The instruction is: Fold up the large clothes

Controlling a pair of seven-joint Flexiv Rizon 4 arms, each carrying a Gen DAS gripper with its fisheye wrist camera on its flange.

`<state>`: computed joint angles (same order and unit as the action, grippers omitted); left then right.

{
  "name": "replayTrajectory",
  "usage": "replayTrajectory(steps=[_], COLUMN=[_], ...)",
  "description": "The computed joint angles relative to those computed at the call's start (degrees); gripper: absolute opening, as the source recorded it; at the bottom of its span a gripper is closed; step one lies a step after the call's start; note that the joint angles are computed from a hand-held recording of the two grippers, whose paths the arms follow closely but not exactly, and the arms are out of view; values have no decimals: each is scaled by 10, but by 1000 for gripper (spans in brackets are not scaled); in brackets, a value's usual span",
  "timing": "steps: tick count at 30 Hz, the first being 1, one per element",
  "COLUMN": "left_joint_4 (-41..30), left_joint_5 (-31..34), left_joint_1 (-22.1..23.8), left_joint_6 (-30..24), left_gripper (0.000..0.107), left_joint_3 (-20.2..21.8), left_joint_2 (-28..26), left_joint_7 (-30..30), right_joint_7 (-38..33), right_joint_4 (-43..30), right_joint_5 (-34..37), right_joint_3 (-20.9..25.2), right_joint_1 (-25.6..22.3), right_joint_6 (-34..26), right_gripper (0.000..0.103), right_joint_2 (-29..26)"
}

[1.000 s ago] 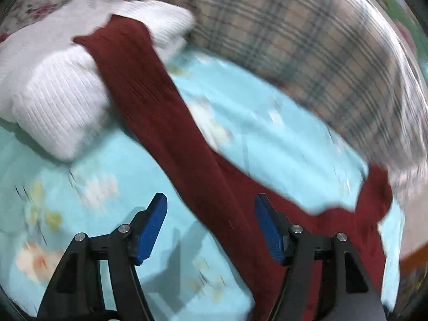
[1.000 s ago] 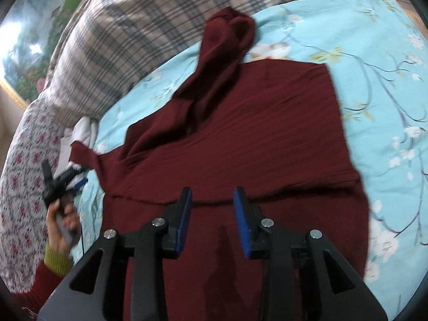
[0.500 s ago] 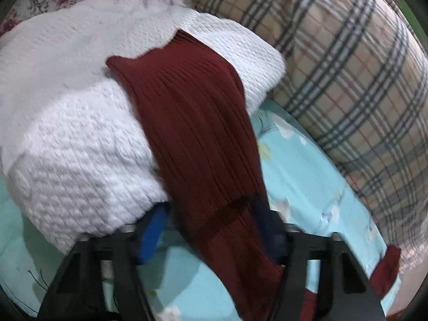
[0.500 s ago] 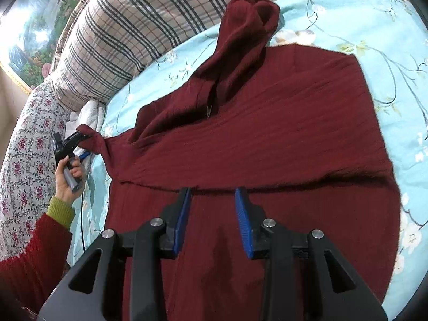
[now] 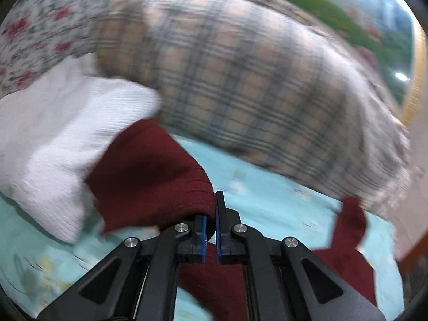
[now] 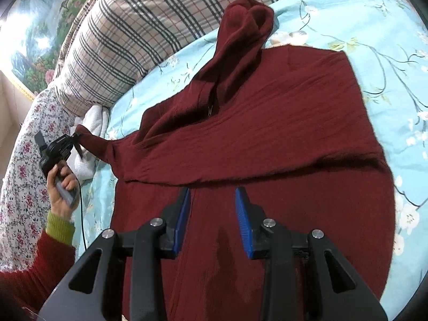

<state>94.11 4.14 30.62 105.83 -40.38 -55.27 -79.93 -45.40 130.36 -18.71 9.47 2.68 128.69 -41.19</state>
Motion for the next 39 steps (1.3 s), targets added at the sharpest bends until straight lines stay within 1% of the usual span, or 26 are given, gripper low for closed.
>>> replayTrajectory(steps=[2,3,9,11,14,17,21,23,25,26,27,28,29,30,31,35,37,39], left_joint_4=[29,35,86,94,93,80,53,31,30,35,30,43,57,72,92,162,191,208], left_joint_5=[31,38,66,67,52,32,-9,-34,-54,-63,-72,-77,-81,-85,-88,-89,-86,-87], left_joint_1=[15,15,-5,-25,-80,-150,-218,-248,-252,-251,-253,-243,-233,-225,-212,-140,-110,-95], left_joint_6=[2,-2,-21,-38,-62,-73,-106,-134,-157,-166,-171,-169,-163,-154,-138,-110,-93,-69], left_gripper=[3,3,3,3,3,3,4,5,6,8,13,21,26,36,42,44,45,45], left_joint_3=[-46,-57,-114,-122,-104,-57,-1,25,34,36,37,29,23,19,13,-20,-17,1], left_joint_2=[-6,-10,-30,-38,-39,-38,-43,-47,-43,-40,-41,-38,-33,-27,-20,1,18,39], left_joint_7=[11,16,61,86,121,150,176,188,198,202,208,217,224,229,233,234,221,193], right_joint_7=[-3,-4,-6,-7,-3,4,7,6,7,8,10,12,12,10,8,-11,-26,-54], right_joint_4=[9,14,42,53,63,67,69,68,64,62,59,53,50,45,40,12,-6,-25], right_joint_5=[10,14,40,50,60,63,61,63,63,63,62,57,55,54,53,35,27,29], right_joint_3=[-3,-4,-13,-16,-18,-19,-23,-25,-26,-26,-25,-24,-24,-25,-27,-30,-32,-43], right_joint_1=[3,3,2,0,-5,-11,-14,-11,-12,-12,-13,-16,-15,-12,-8,8,20,46], right_joint_6=[8,14,41,52,66,75,77,74,72,70,68,69,68,65,60,30,10,-16], right_gripper=[35,35,35,35,35,35,35,35,36,42,51,53,54,54,54,54,54,54], right_joint_2=[6,8,22,24,24,20,20,21,20,19,17,15,14,14,15,13,11,11])
